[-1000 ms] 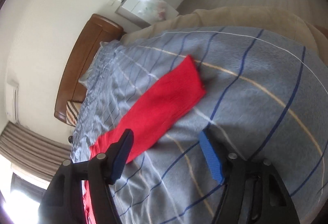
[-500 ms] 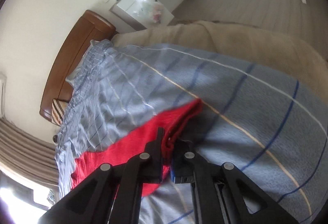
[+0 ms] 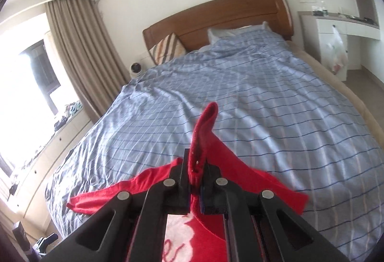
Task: Fold small clothes
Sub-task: 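Lift the sleeve and lay it across the sweater front with the right tool, then move the left tool toward the other extended sleeve cuff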
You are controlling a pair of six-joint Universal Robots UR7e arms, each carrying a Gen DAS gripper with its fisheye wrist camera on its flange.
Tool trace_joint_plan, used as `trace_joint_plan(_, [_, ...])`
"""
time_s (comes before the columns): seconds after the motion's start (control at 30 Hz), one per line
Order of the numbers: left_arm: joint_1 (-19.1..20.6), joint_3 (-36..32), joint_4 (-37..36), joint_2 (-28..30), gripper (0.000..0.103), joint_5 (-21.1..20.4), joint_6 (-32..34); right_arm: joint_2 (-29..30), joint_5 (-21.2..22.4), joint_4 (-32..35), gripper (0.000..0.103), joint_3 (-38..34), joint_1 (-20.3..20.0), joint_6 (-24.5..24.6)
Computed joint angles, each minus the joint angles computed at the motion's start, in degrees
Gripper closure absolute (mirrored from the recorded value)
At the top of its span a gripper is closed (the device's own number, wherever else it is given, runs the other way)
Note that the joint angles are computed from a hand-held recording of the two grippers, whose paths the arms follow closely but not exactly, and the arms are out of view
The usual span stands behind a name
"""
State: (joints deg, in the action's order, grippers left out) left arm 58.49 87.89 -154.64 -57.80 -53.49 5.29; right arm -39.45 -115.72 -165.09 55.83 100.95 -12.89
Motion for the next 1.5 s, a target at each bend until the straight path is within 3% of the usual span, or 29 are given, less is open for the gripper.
trace_joint_plan(0.07, [0.04, 0.17, -0.27, -0.22, 0.001, 0.42, 0.36, 4.19, 1.87, 3.33, 0.096, -3.56, 0.05, 0.94])
trace_joint_plan(0.1, [0.09, 0.22, -0.19, -0.27, 0.001, 0.56, 0.51, 6.09, 3.16, 5.04, 0.086, -5.04, -0.09, 1.92])
trace_joint_plan(0.13, [0.16, 0.22, -0.03, -0.24, 0.001, 0.73, 0.61, 7.23, 5.11, 6.62, 0.073, -5.3, -0.43, 3.31])
trace_joint_plan(0.17, [0.28, 0.18, 0.19, -0.18, 0.001, 1.0, 0.62, 8.23, 7.21, 8.26, 0.044, -5.48, -0.77, 4.93])
trace_joint_plan(0.2, [0.35, 0.06, 0.6, -0.11, 0.001, 1.36, 0.36, 8.73, 9.36, 8.26, 0.036, -4.55, -1.14, 6.36])
trace_joint_plan(0.3, [0.62, -0.24, 1.45, 0.05, 0.001, 1.6, -0.78, 8.04, 12.7, 5.09, 0.036, 1.59, -1.66, 7.42])
trace_joint_plan(0.4, [0.63, -0.66, 2.14, 0.5, 0.001, 1.68, -1.56, 4.69, 10.36, -0.51, 0.036, 10.99, -1.25, 4.6])
trace_joint_plan(0.67, [-0.53, -1.09, 4.1, 2.35, 0.001, 1.26, -1.57, -9.25, -7.42, -28.29, 0.031, 41.95, -2.34, -6.75])
trace_joint_plan(0.87, [-1.63, -2.22, 6.28, 4.0, 0.001, 1.24, -3.94, -12.98, -18.53, -48.63, 0.027, 52.09, -5.4, -11.19])
trace_joint_plan(0.93, [-1.82, -2.98, 7.44, 4.41, 0.001, 1.34, -5.58, -14.31, -20.0, -48.81, 0.027, 52.96, -6.52, -7.38])
trace_joint_plan(1.0, [-2.05, -3.25, 7.8, 4.43, 0.001, 1.33, -6.47, -16.18, -17.46, -48.94, 0.027, 54.12, -7.77, -2.73])
trace_joint_plan(1.1, [-2.59, -2.79, 6.99, 4.12, 0.001, 2.26, -5.83, -15.54, -19.38, -51.98, 0.027, 53.41, -7.78, -4.05])
trace_joint_plan(1.33, [-2.35, -2.42, 6.99, 3.22, 0.001, 3.38, -6.33, -16.0, -18.88, -49.34, 0.027, 53.86, -8.53, -0.26])
trace_joint_plan(1.5, [-2.12, -2.08, 6.53, 2.49, 0.001, 4.31, -5.98, -15.76, -19.44, -50.21, 0.027, 54.05, -8.39, -0.17])
